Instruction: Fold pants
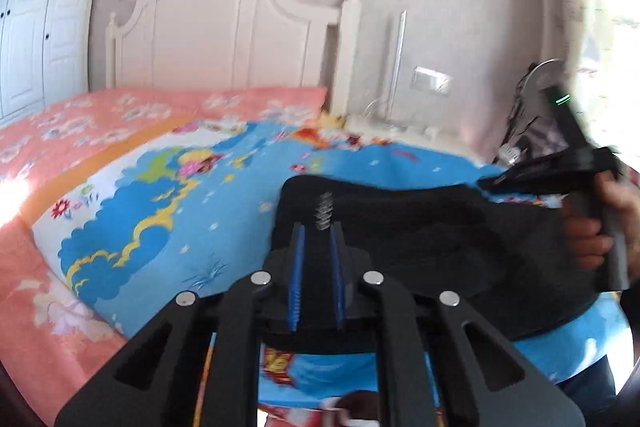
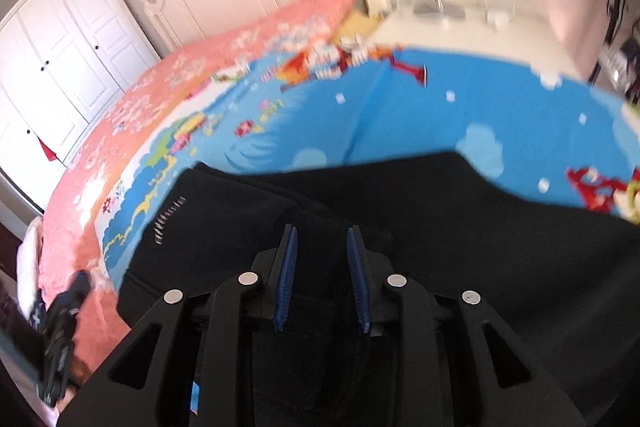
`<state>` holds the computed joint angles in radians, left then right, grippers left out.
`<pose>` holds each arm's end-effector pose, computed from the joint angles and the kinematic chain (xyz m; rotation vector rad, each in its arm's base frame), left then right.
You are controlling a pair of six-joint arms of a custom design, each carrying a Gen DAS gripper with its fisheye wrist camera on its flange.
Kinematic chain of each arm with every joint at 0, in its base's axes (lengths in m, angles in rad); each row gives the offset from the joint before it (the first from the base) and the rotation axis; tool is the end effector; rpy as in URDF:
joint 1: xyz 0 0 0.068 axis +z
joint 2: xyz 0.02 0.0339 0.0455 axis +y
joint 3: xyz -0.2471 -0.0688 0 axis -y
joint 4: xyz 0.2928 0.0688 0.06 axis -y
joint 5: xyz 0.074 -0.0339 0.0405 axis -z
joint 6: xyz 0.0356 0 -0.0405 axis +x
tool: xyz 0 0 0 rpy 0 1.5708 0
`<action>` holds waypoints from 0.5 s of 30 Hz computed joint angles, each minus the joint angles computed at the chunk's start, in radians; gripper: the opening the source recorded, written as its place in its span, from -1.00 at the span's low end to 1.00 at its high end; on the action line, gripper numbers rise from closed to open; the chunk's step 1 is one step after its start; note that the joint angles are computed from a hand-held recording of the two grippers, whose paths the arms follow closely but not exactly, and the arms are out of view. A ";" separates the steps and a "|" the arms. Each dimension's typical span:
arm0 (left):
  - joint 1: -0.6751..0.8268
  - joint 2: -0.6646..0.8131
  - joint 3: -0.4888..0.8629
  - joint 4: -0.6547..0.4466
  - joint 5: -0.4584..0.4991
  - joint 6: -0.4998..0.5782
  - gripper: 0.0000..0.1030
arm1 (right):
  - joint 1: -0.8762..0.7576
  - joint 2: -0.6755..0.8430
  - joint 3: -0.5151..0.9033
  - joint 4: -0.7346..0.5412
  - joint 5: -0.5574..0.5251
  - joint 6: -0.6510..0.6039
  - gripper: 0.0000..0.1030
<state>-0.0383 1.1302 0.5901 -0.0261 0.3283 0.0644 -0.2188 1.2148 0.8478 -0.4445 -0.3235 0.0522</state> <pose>0.2868 -0.0225 0.1801 0.3004 2.1000 -0.3348 0.2981 -0.0547 0.2179 0.1654 2.3433 0.3034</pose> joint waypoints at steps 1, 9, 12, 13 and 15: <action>-0.003 0.067 0.027 -0.027 0.008 0.020 -0.79 | 0.009 -0.059 -0.031 0.029 0.034 0.018 -0.09; -0.016 0.187 0.058 -0.077 -0.011 0.069 -0.73 | 0.238 -0.244 -0.174 0.152 0.337 0.066 0.92; -0.010 0.060 -0.008 -0.136 0.030 0.048 -0.54 | 0.330 -0.150 -0.173 0.174 0.405 0.081 0.92; -0.010 0.018 -0.027 -0.165 0.045 0.048 -0.46 | 0.343 -0.109 -0.170 0.181 0.403 0.088 0.92; -0.033 0.020 -0.001 -0.187 0.036 0.038 -0.19 | 0.367 -0.059 -0.188 0.210 0.403 0.122 0.92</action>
